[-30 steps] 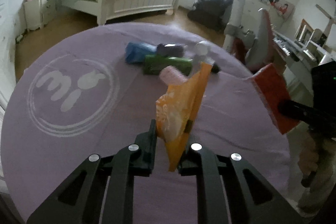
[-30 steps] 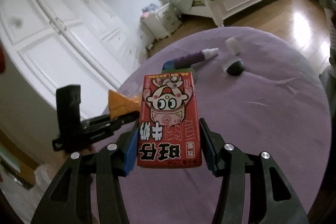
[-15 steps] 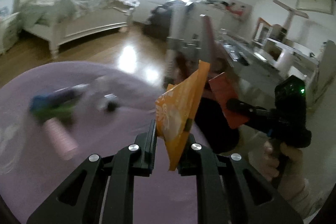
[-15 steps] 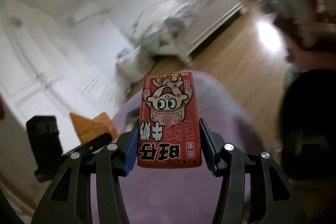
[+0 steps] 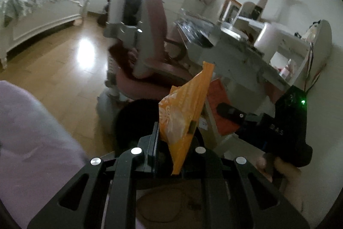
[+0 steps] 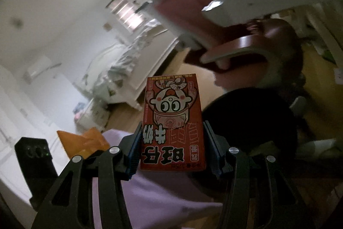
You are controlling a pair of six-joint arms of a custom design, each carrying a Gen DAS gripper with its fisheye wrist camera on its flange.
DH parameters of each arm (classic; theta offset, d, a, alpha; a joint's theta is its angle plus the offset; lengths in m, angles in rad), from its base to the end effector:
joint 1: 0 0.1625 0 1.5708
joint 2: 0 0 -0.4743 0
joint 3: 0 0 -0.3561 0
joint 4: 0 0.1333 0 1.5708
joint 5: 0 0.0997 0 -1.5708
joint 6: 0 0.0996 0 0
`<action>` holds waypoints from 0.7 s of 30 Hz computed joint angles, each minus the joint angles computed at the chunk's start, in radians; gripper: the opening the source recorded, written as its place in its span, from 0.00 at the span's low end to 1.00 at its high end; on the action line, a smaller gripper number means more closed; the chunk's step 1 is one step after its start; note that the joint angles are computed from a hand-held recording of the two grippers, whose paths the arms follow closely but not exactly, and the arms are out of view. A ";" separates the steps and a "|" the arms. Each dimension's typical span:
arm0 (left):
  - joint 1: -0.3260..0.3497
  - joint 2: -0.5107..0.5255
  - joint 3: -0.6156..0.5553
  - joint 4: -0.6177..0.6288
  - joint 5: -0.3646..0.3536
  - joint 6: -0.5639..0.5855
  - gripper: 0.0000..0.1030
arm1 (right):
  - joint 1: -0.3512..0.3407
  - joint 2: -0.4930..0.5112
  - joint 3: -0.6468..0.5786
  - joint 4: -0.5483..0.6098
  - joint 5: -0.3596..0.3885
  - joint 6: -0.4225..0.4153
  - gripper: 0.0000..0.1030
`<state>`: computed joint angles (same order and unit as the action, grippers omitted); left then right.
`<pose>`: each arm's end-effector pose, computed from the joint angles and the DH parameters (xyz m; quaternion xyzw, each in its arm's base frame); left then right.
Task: Collect trash
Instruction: 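Carry both items to the black bin and open both grippers over it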
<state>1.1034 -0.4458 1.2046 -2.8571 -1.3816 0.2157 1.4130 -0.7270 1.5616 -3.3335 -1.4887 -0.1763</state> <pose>-0.2345 -0.8021 0.0877 0.2987 0.9138 -0.2689 0.0579 0.0246 -0.7458 0.2342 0.0266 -0.8933 0.4471 0.0382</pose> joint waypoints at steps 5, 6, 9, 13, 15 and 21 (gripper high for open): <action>-0.002 0.062 -0.086 0.075 -0.005 0.000 0.16 | -0.023 0.013 -0.021 0.011 -0.003 0.024 0.51; -0.001 0.068 -0.096 0.087 -0.004 -0.001 0.16 | -0.029 0.015 -0.024 0.016 -0.002 0.026 0.51; 0.000 0.095 -0.134 0.124 0.002 -0.009 0.16 | -0.044 0.019 -0.031 0.027 0.004 0.034 0.51; 0.001 0.116 -0.162 0.155 0.012 -0.015 0.16 | -0.057 0.026 -0.039 0.044 0.001 0.049 0.51; 0.002 0.127 -0.178 0.169 0.015 -0.018 0.16 | -0.063 0.030 -0.046 0.051 0.002 0.051 0.51; -0.002 0.161 -0.227 0.194 0.024 -0.018 0.17 | -0.073 0.036 -0.063 0.070 0.002 0.059 0.51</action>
<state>1.1016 -0.2847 0.9776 -2.6629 -1.3579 0.1973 1.3400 -0.6911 1.4982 -3.2639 -1.4869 -0.1173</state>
